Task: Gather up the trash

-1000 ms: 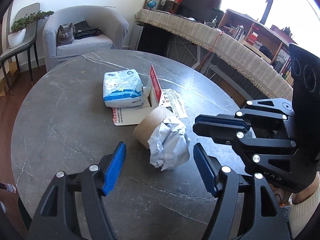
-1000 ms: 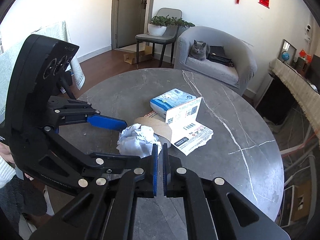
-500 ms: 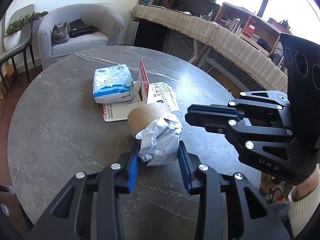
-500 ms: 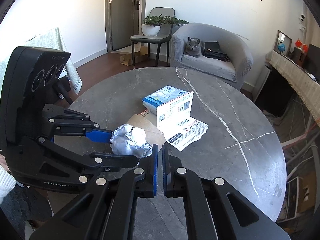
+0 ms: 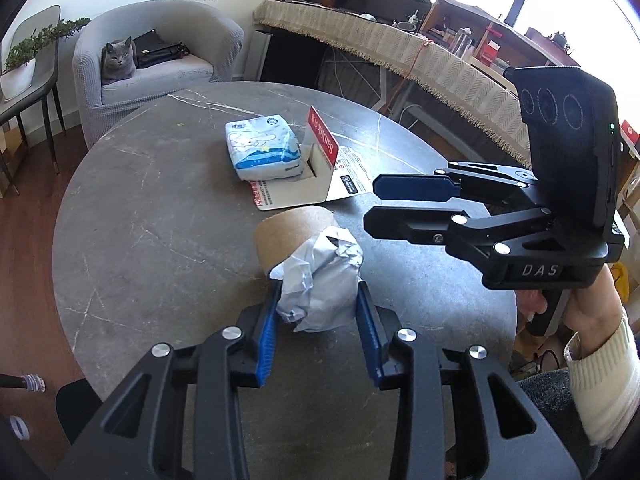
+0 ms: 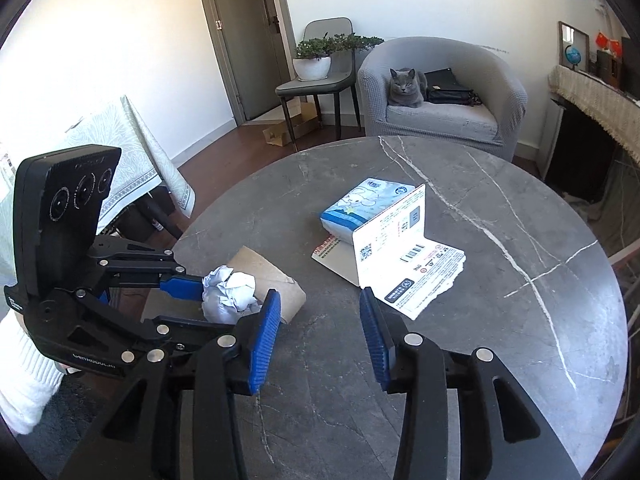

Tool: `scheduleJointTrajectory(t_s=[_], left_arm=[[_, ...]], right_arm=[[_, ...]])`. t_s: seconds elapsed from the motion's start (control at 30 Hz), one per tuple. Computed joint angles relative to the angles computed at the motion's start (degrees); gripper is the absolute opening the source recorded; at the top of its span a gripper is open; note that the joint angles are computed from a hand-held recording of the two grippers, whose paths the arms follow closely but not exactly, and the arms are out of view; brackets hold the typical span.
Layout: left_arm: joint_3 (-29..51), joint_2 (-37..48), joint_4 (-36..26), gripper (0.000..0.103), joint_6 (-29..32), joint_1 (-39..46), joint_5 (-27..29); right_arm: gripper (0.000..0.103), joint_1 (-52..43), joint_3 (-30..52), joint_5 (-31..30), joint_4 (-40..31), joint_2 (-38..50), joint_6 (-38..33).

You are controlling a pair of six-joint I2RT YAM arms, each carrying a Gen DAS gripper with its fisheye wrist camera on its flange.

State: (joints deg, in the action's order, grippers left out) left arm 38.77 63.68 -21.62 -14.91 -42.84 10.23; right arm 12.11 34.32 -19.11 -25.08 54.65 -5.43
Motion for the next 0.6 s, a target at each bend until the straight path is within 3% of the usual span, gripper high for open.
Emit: scheduleJointTrajectory(t_s=[0.17,0.4,0.6], left_arm=[[-1.21,-3.41,-1.86,0.039,2.37,0.76,-0.22],[-2.94,-8.48,-4.08,0.039,5.90,0.60,0.12],[-4.33,-12.86,-6.89,0.039,8.38,0.13,0.43]], right_arm=[[0.042,0.81,0.29,-4.71,1.81,1.67,2.89],[0.054,1.95,0.81,-13.27,6.54,4.14,9.82],[0.054,3.06,1.77,-18.60,10.17,7.53,14.55]])
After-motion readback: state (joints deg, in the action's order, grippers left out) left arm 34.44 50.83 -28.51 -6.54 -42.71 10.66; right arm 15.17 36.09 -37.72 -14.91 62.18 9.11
